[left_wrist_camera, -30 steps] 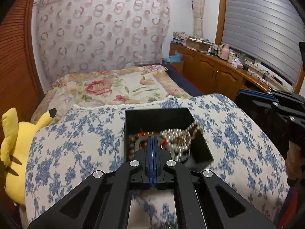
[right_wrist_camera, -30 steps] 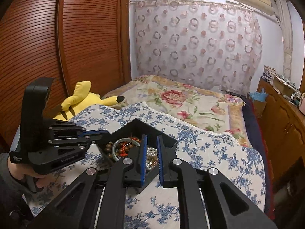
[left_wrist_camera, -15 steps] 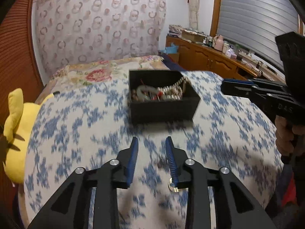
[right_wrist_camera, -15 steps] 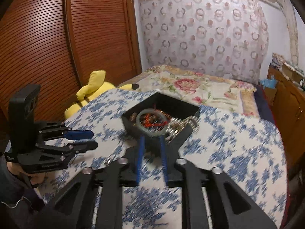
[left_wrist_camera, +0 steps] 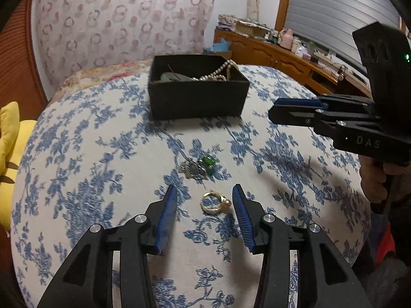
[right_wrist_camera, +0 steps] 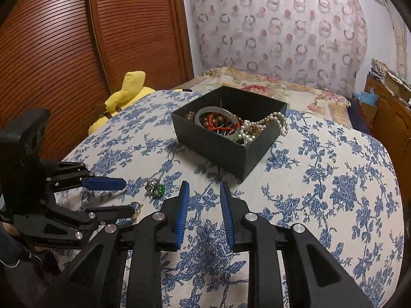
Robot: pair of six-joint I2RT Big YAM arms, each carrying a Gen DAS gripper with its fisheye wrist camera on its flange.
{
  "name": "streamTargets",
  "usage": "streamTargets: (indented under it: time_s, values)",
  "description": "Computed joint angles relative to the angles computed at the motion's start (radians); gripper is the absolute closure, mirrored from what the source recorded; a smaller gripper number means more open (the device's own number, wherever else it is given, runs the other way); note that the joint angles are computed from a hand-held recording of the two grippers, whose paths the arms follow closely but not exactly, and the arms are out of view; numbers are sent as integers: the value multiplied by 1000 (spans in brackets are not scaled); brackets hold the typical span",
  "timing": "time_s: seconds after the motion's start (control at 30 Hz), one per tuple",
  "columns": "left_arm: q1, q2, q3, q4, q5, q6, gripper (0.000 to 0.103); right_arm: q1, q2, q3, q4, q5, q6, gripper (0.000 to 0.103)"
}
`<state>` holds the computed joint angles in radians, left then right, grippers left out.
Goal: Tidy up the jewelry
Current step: 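Lower the pearl strand into the box and open the right gripper, then grasp the gold ring with the left gripper while the right gripper grasps the green pendant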
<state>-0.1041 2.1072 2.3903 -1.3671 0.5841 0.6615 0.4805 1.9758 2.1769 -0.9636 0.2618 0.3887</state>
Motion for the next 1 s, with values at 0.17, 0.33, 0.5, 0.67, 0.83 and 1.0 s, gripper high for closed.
streamTargets:
  time_s: [0.17, 0.33, 0.5, 0.67, 0.83, 1.0]
  values:
    - [-12, -18, -36, 11, -19, 17, 60, 3, 5, 5, -7, -2, 0, 76]
    - [-18, -33, -66, 34, -40, 21, 62, 6, 11, 16, -13, -2, -4, 76]
    - [-16, -47, -87, 52, -51, 36, 79, 7, 20, 23, -22, -5, -10, 76]
    - [0, -35, -63, 41, -28, 19, 79, 9, 47, 53, -48, -23, -15, 76]
    - [18, -37, -49, 57, -8, -8, 79, 12, 105, 143, -90, -49, -31, 76]
    - [31, -24, -19, 62, 4, -34, 79, 15, 201, 304, -172, -78, -57, 76]
